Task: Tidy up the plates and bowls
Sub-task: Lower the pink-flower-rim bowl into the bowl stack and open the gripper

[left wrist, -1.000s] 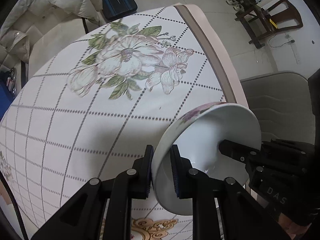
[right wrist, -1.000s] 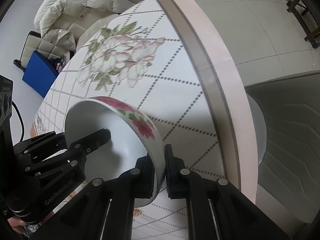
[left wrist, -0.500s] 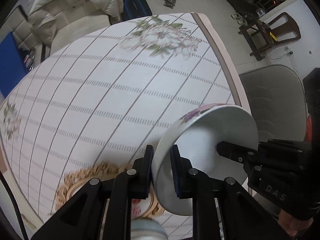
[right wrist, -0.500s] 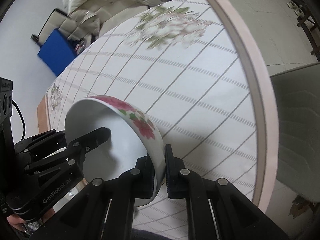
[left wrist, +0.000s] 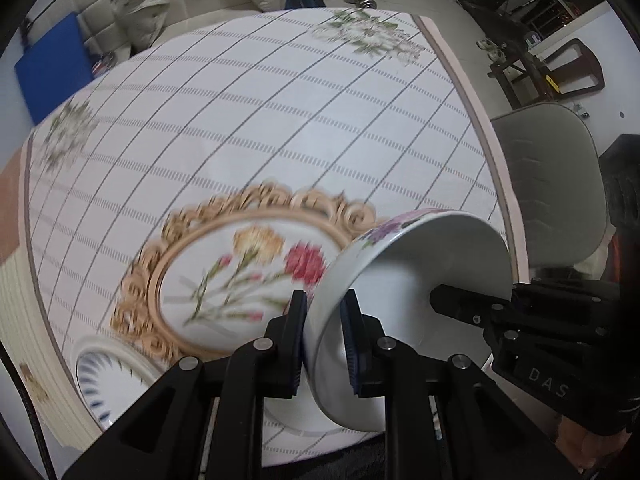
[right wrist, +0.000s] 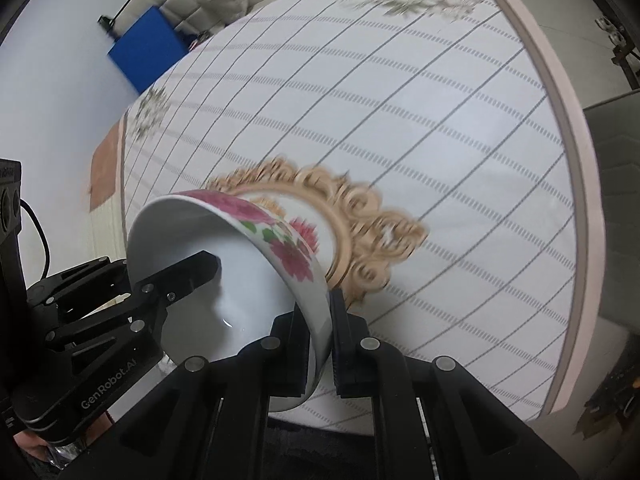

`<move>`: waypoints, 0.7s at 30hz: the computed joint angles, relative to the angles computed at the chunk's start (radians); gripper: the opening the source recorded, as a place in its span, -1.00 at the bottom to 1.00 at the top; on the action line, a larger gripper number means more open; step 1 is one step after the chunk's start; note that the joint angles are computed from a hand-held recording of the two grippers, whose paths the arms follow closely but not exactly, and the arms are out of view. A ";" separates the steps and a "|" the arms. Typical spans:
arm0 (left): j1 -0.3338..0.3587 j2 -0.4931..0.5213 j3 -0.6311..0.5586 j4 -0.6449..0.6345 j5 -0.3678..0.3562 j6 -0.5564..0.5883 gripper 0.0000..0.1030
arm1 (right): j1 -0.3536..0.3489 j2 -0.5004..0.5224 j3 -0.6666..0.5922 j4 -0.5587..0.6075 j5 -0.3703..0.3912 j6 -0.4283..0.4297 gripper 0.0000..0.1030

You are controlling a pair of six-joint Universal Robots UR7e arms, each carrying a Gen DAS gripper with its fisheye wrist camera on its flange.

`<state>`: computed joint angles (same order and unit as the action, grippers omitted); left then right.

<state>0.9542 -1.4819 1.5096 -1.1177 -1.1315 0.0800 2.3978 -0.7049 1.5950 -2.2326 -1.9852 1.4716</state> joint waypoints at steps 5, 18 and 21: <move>0.040 -0.047 -0.012 0.058 0.017 -0.004 -0.71 | 0.023 0.069 -0.053 -0.008 0.036 -0.001 -0.81; 0.111 -0.082 0.034 0.110 0.056 -0.017 -0.71 | 0.012 0.152 -0.077 -0.024 0.110 -0.001 -0.81; 0.122 -0.078 0.042 0.113 0.057 -0.021 -0.71 | 0.005 0.154 -0.063 -0.041 0.121 -0.001 -0.81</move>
<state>1.0763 -1.5598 1.5515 -1.0050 -1.0750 0.0588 2.4025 -0.5509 1.5322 -2.2733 -1.8641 1.4704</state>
